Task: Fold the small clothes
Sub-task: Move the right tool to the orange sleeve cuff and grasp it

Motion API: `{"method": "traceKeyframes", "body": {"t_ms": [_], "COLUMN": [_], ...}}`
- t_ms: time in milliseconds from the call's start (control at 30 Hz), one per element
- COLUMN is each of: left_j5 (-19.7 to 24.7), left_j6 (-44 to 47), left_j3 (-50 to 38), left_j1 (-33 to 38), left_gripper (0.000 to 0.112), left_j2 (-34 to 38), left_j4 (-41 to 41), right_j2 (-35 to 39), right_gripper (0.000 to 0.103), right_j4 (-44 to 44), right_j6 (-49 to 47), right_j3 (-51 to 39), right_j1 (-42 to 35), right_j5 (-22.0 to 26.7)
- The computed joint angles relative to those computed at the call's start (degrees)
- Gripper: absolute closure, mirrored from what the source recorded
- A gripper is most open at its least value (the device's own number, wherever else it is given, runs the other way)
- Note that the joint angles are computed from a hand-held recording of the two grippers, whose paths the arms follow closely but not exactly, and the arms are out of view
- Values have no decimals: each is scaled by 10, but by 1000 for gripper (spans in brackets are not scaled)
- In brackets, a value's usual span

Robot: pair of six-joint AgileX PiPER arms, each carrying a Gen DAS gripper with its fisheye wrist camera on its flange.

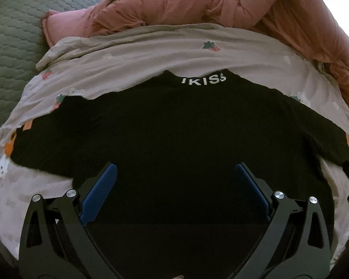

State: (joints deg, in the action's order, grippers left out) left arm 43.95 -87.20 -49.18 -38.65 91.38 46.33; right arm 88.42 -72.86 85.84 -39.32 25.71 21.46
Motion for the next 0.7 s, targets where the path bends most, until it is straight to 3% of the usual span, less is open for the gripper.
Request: {"method": "traceKeyframes", "body": {"t_ms": [433,700], "left_j5": [-51,-69], "left_j6": [104,134], "left_j3": [-82,-126], "left_j1": [56,76], "left_gripper": [18,18], "left_j2": [83,138], "left_j4": [-33,-38], "right_j2": [94,140], "right_gripper": [4,4], "right_j4": [8,133], "right_j6": [-33,-141], "right_j3": [-64,-100], "right_j1": [-156,-254], "right_j5": [-17,-57]}}
